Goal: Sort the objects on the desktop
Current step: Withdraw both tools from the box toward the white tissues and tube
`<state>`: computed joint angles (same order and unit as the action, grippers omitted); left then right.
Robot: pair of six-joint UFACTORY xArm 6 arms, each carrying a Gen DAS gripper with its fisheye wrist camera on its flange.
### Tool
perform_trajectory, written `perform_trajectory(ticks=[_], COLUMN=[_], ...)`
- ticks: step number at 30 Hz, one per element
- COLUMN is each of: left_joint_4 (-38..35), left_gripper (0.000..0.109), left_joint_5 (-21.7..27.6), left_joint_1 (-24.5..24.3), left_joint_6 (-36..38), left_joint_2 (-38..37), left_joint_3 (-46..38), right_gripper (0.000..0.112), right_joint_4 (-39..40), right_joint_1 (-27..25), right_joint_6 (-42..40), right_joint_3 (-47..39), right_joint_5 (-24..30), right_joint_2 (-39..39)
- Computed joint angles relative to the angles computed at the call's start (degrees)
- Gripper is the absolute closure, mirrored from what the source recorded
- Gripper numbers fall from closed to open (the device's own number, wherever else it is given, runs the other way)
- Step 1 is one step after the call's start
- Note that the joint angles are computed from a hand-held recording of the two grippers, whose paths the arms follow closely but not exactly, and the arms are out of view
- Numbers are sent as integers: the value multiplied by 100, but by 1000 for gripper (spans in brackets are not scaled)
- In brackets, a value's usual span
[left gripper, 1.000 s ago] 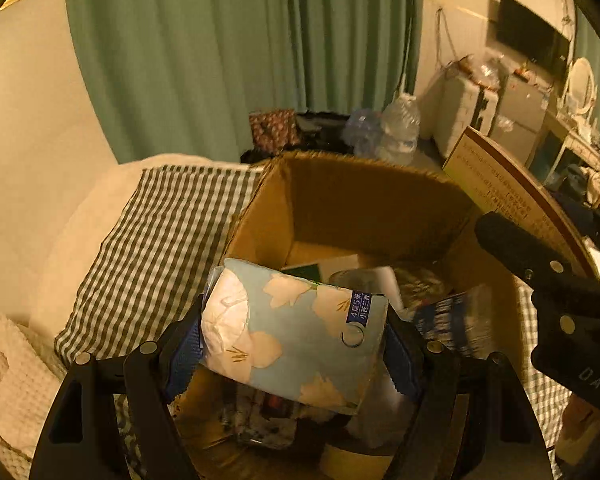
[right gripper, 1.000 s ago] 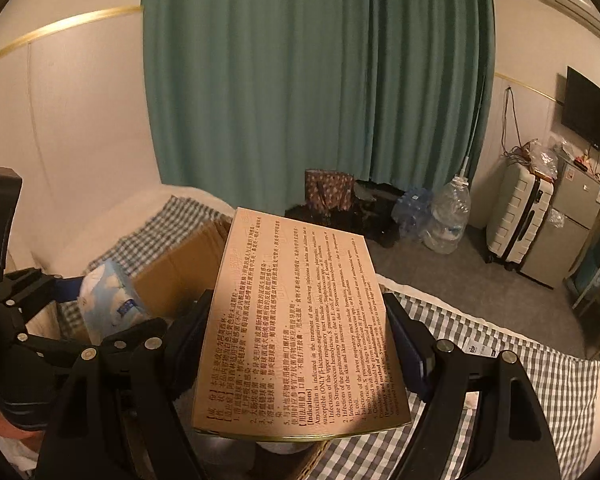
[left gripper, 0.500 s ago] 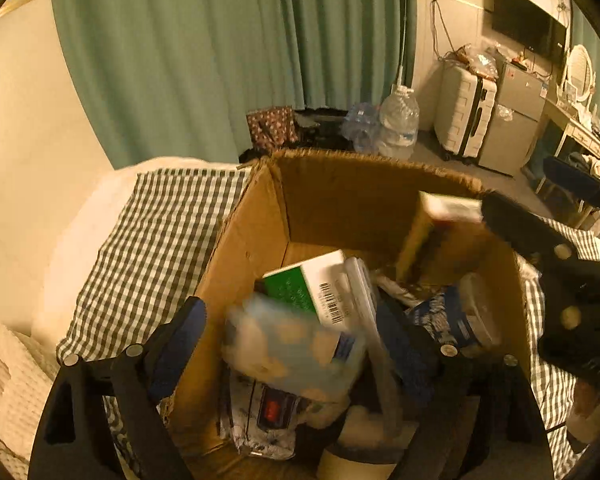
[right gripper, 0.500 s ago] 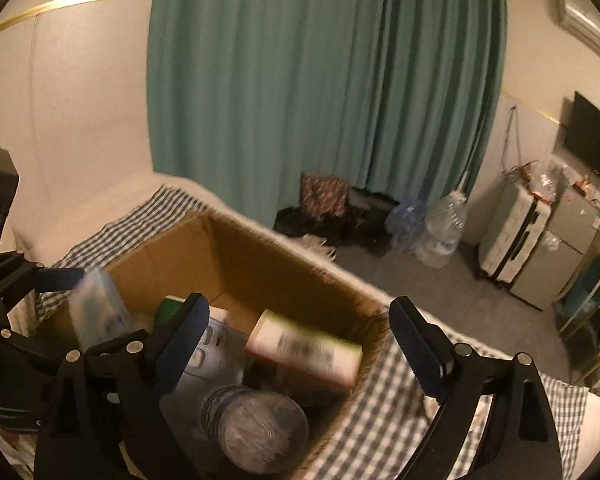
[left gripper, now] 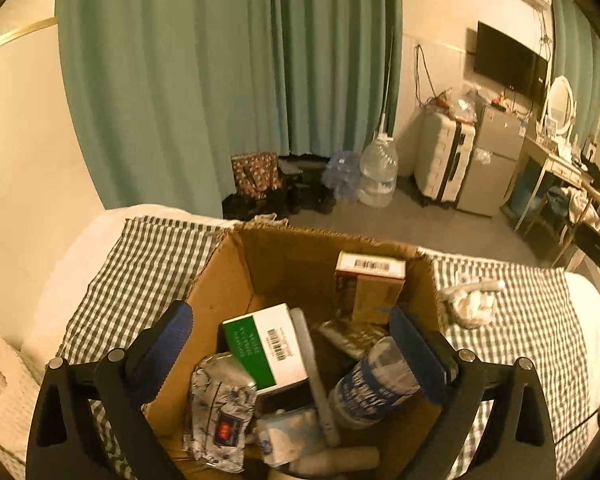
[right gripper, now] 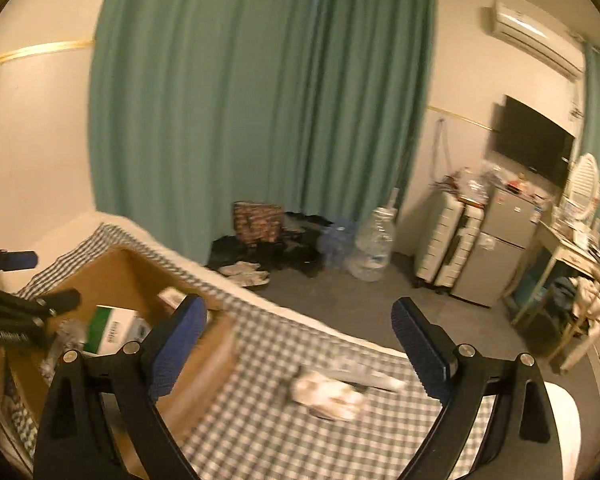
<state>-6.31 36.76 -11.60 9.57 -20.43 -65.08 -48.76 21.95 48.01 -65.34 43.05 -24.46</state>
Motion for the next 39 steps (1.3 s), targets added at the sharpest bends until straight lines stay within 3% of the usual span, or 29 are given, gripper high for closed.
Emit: perform_trajectory(ticks=[6,17,22,33,39], left_joint_4=[-356,194,-340,976,797], left_gripper=[6,6,6,6,6], left_joint_5=[-301,-940,-1015,-960,-831], left_joint_1=[-177,-935,-1311,-2172,-2455], left_joint_6=[-112,-540,-361,-1023,-1023], left_joint_2=[-188,-365,-179,609,1251], left_joint_3=[25,141,12,-277,-559], right_gripper=[15,11,9,9,9], right_joint_4=[-69,38,522,1676,2816], right_joint_1=[-211,-478,-947,-2135,-2674], right_joint_6=[21,-297,-752,-1836,-2828], right_joint_3=[430,956,1238,2103,2380], right_joint_5=[380,605,325,-422,-870], right_joint_2=[-817,-1745,-1988,-2332,-2031])
